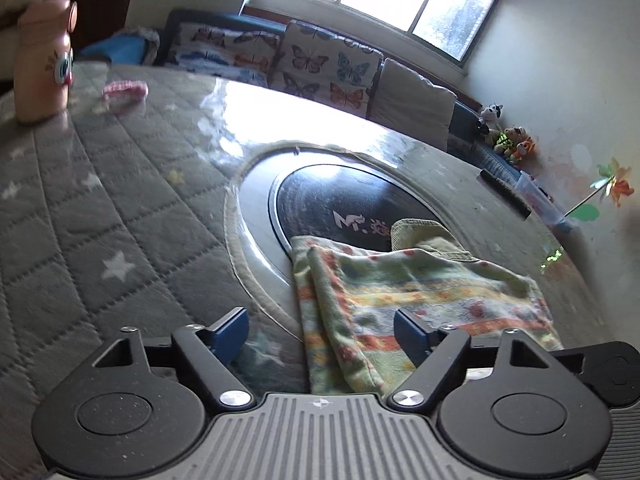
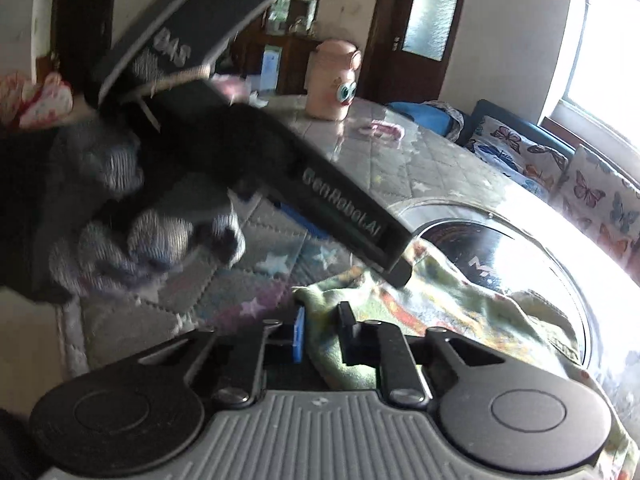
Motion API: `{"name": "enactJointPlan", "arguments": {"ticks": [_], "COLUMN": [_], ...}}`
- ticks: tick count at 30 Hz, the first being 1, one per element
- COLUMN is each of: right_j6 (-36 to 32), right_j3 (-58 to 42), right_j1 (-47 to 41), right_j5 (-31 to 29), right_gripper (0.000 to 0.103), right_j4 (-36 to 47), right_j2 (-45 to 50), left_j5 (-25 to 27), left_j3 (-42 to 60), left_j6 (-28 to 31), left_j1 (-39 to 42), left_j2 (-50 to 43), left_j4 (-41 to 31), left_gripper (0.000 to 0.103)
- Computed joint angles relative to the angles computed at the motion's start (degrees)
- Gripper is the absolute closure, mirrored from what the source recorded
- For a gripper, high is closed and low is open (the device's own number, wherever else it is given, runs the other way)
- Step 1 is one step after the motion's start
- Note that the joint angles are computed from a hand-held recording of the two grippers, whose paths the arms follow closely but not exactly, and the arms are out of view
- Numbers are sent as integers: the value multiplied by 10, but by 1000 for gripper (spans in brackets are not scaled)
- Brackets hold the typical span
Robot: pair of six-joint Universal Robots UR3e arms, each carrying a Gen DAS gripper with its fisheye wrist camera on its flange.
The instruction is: Fold clothes
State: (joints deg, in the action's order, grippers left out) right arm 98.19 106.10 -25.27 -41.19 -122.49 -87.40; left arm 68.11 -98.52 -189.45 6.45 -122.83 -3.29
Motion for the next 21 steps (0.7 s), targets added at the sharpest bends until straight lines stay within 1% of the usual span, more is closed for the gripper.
{"name": "enactJointPlan", "arguments": {"ticks": [4, 10, 11, 13, 14, 17, 20, 21], "right_j6": [-18, -84, -97, -124, -135, -160, -174, -176], "right_j3": [-18, -38, -41, -47, -50, -58, -84, -87], "right_j1": [-30, -78, -86, -99, -104, -114, -122, -128], "right_j5": [28, 58, 60, 63, 63, 61, 60, 61], "right_gripper": [91, 91, 91, 91, 91, 91, 90, 86], "right_j4": [70, 178, 198, 236, 250, 285, 327, 334], "right_j2": [-15, -38, -42, -48, -49, -48, -33, -32], "left_j5": [-22, -54, -63, -80, -85, -83, -76, -75], "left_j3": [13, 47, 50, 56, 57, 59, 58, 58], "left_j6": [-28, -83, -95, -116, -122, -132, -134, -133], "left_j1": [4, 2, 4, 6, 7, 4, 2, 2], "left_j2": [4, -6, -7, -11, -15, -20, -21, -21], "left_j4": [-31, -75, -81, -91, -92, -91, -91, -91], "left_gripper": [28, 34, 41, 50, 58, 75, 86, 87]}}
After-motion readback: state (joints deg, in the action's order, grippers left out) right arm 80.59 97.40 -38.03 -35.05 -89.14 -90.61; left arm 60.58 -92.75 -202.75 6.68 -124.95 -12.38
